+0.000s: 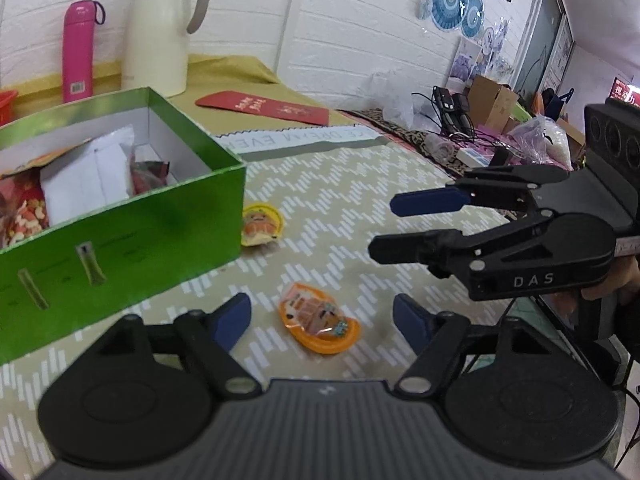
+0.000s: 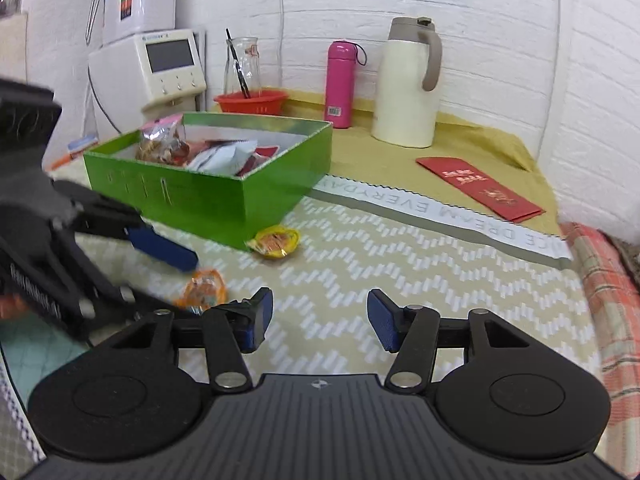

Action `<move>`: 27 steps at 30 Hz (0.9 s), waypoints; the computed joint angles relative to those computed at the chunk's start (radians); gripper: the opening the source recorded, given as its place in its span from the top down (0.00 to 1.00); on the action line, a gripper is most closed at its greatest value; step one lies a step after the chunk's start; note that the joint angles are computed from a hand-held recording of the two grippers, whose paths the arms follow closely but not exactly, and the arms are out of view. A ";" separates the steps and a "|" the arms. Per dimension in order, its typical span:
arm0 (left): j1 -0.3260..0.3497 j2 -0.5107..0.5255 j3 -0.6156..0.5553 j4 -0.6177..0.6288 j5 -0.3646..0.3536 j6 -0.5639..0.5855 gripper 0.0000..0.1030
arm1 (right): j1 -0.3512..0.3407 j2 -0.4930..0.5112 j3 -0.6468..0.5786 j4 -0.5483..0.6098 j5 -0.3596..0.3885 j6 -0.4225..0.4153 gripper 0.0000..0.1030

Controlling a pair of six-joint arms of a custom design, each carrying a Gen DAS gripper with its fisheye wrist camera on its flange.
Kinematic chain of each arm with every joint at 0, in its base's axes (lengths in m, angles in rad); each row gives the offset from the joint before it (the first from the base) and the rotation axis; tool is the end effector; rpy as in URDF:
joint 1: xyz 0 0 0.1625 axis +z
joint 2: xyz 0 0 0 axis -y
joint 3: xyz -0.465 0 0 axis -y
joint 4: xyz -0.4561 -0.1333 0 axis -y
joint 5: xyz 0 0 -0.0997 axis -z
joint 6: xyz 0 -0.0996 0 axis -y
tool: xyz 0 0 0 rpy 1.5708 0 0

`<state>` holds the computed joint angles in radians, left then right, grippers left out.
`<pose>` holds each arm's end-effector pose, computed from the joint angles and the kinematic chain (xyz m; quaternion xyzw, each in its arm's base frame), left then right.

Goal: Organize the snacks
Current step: 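Grasp an orange jelly cup with left gripper while right gripper reaches the other jelly cup, then carry both jelly cups into the green box and open both grippers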

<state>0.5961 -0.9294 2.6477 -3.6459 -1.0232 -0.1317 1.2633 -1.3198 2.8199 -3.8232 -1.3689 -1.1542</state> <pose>-0.1727 -0.3409 0.0391 0.3439 0.8842 -0.2852 0.1366 0.0592 -0.3201 0.1549 0.4139 -0.8284 0.3347 0.1742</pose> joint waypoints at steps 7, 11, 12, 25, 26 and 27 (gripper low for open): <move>-0.033 -0.002 -0.002 0.061 0.064 0.050 0.68 | 0.090 0.039 -0.101 0.159 -0.040 0.027 0.12; -0.012 -0.014 0.006 0.036 0.033 0.037 0.73 | 0.133 0.073 -0.151 0.202 -0.104 0.002 0.10; -0.016 -0.018 0.010 0.041 0.034 0.044 0.73 | 0.141 0.078 -0.160 0.214 -0.115 -0.009 0.10; -0.084 -0.234 0.145 0.190 0.096 -0.053 0.74 | 0.198 0.120 -0.216 0.283 -0.157 -0.056 0.30; -0.084 -0.238 0.149 0.186 0.097 -0.055 0.74 | 0.200 0.129 -0.205 0.243 -0.164 -0.055 0.31; -0.081 -0.241 0.151 0.180 0.096 -0.054 0.74 | 0.203 0.141 -0.194 0.202 -0.176 -0.048 0.32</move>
